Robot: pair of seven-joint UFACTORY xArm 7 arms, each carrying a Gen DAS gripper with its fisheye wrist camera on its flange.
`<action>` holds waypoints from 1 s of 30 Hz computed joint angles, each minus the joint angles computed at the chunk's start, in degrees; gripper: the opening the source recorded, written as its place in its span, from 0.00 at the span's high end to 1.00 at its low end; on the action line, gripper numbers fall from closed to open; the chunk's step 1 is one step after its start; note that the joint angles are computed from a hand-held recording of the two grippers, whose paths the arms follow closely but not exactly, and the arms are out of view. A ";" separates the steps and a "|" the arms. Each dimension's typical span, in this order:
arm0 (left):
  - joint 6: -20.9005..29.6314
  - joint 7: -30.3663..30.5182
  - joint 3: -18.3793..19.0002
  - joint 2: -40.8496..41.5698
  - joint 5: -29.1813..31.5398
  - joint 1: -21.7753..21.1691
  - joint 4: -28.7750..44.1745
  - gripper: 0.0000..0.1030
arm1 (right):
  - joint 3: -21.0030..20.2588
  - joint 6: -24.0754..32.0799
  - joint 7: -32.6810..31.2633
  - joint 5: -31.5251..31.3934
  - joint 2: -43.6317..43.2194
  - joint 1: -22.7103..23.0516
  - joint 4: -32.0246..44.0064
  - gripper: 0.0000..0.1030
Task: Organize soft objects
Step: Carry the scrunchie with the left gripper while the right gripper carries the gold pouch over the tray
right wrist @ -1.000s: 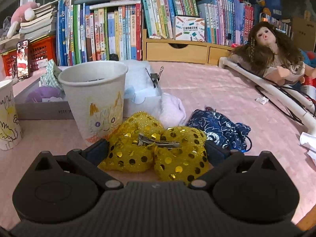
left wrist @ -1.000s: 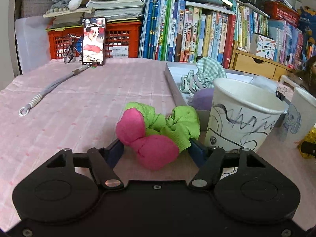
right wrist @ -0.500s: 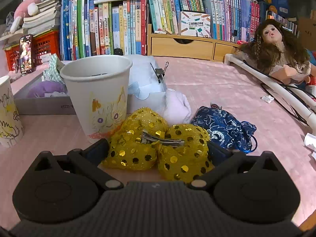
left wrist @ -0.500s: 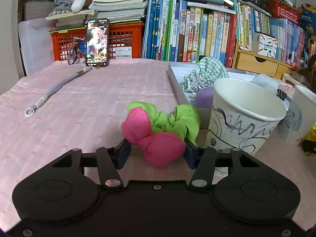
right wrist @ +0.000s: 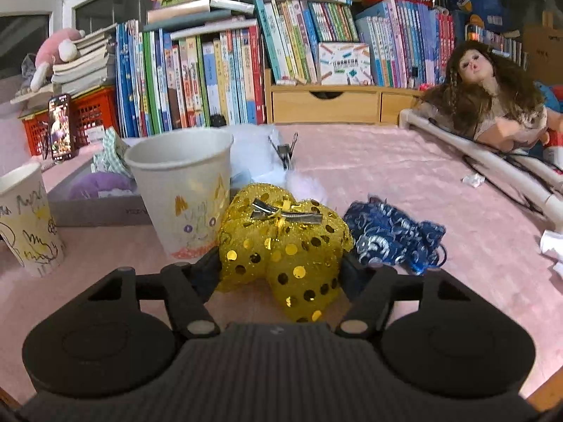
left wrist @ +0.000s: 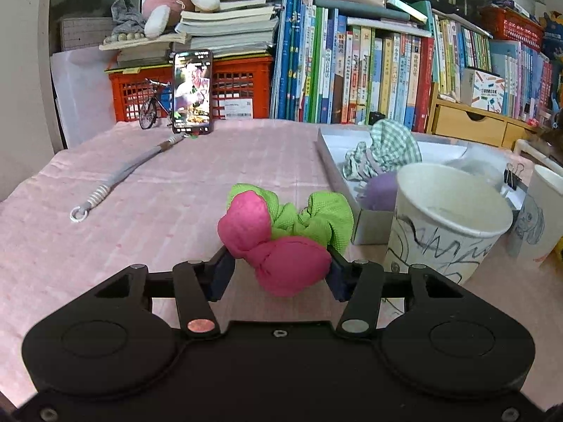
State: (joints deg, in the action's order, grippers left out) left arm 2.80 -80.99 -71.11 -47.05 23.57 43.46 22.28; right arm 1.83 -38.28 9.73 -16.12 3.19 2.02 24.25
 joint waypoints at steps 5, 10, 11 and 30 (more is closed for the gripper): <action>1.16 0.50 2.27 -1.08 0.14 -1.99 -0.13 0.50 | -0.37 -1.54 -1.00 -0.18 -2.23 -0.11 -0.95 0.33; 2.27 1.48 5.25 -2.19 1.02 -4.17 -0.06 0.51 | -1.10 -0.97 -0.26 -2.04 -4.12 -0.45 -0.69 0.33; 2.34 1.78 5.90 -2.25 1.25 -4.52 -0.03 0.51 | -1.26 -0.67 0.03 -2.52 -4.35 -0.53 -0.53 0.33; -0.58 11.59 11.28 3.56 2.14 -4.36 8.12 0.50 | -5.35 4.93 12.87 -22.16 -7.79 -0.69 8.77 0.30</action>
